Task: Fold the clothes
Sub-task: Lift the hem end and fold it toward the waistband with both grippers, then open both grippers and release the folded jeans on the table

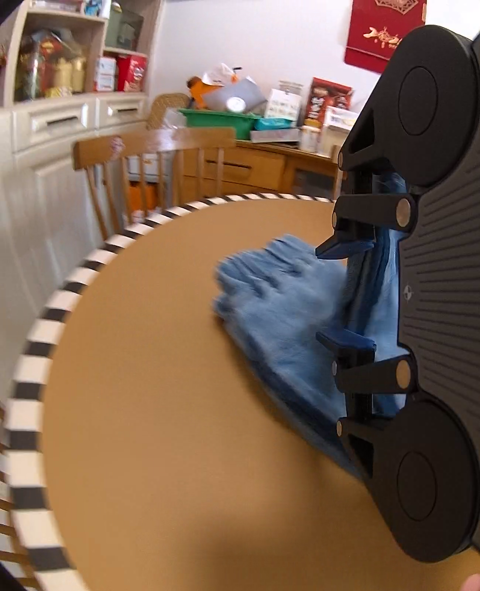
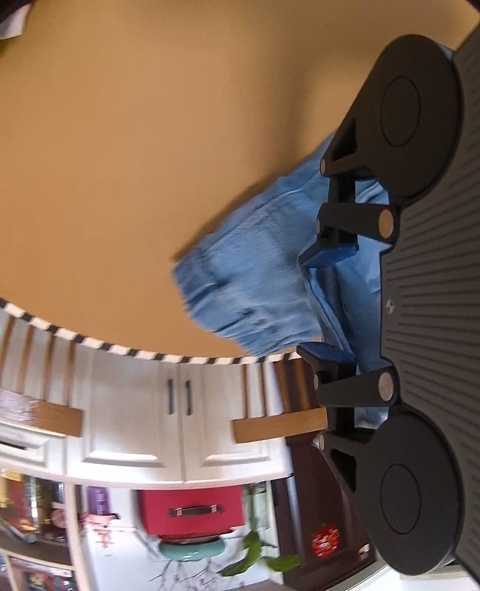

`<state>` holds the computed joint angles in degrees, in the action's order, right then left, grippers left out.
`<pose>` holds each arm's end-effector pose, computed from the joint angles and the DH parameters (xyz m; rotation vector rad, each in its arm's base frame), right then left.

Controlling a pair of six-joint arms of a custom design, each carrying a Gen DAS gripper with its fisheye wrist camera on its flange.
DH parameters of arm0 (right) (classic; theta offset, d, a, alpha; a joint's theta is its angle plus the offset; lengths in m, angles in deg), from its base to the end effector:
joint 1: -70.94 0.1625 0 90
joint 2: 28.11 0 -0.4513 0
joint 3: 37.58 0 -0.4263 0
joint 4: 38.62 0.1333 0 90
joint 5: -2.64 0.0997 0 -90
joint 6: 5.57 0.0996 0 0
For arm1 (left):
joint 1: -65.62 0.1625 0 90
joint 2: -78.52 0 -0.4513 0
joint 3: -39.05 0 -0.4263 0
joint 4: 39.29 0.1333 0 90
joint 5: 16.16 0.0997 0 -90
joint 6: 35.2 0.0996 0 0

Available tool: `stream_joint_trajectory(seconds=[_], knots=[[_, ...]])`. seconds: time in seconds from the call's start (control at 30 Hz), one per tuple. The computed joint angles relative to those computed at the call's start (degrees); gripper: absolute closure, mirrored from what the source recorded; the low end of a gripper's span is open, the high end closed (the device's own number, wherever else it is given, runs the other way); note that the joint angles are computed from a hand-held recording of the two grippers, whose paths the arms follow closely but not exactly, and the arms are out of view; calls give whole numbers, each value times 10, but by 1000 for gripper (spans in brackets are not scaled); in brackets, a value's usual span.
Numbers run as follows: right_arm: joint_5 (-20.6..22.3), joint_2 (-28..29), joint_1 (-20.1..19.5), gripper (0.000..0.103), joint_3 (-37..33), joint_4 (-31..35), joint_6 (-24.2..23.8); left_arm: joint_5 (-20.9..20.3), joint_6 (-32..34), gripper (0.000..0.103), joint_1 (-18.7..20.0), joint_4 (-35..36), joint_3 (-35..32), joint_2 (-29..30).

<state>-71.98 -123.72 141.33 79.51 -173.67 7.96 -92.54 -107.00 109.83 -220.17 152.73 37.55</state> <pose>-0.0114 -0.5080 0.4074 0.7319 2.7397 -0.6109 -0.3153 -0.5254 -0.0095 0.7173 -2.8559 0.5446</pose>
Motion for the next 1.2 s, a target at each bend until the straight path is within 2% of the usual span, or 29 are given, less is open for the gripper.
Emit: stream_joint_trajectory(seconds=[0.07, 0.13, 0.17, 0.2, 0.27, 0.3, 0.37, 0.4, 0.43, 0.47, 0.53, 0.67, 0.73, 0.8, 0.87, 0.9, 0.93, 0.97, 1.03, 1.1, 1.13, 1.2], knots=[[-6, -1, -3, 46, 4, -25, 12, 27, 3, 61, -3, -11, 3, -3], [-12, -6, -5, 46, 10, -57, 22, 83, 14, 62, -16, -31, 13, -10], [-8, -13, -7, 46, 18, -87, 8, 113, 38, 62, -27, -46, 21, -14], [2, -24, -9, 52, 33, -130, -31, 138, 65, 62, -37, -64, 29, -16], [12, -38, 7, 71, 69, -230, -151, 139, 156, 62, -56, -117, 41, -12], [-11, -37, 34, 91, 78, -256, -211, 133, 204, 62, -64, -127, 39, -4], [-60, -17, 72, 96, 82, -242, -331, 133, 292, 62, -79, -121, 25, 21], [-89, 0, 87, 97, 83, -247, -367, 139, 312, 63, -83, -105, 13, 37], [-123, 23, 100, 97, 87, -275, -379, 148, 313, 66, -84, -88, 2, 52], [-159, 45, 112, 97, 91, -307, -390, 167, 308, 72, -85, -68, -9, 67], [-217, 84, 125, 97, 98, -367, -421, 201, 312, 76, -87, -34, -26, 91], [-253, 116, 117, 99, 98, -366, -419, 224, 381, 82, -82, 20, -42, 111], [-248, 123, 108, 99, 106, -385, -437, 228, 397, 82, -82, 14, -43, 115], [-239, 116, 105, 98, 110, -381, -431, 226, 392, 82, -82, 33, -48, 110], [-220, 83, 104, 92, 118, -361, -418, 228, 367, 82, -89, 54, -45, 92], [-198, 57, 101, 92, 126, -348, -419, 234, 347, 67, -101, 48, -30, 78], [-167, 21, 92, 90, 140, -327, -433, 236, 336, 58, -115, 41, -6, 58], [-141, -22, 83, 88, 157, -293, -449, 231, 323, 55, -132, 49, 19, 31], [-105, -118, 60, 82, 191, -209, -478, 205, 309, 54, -160, 72, 69, -14], [-81, -219, 28, 74, 226, -129, -503, 192, 283, 50, -199, 115, 119, -57], [-72, -271, 8, 73, 243, -88, -518, 185, 266, 48, -219, 139, 142, -76], [-38, -389, -61, 73, 268, 31, -543, 164, 212, 46, -257, 169, 194, -113]])
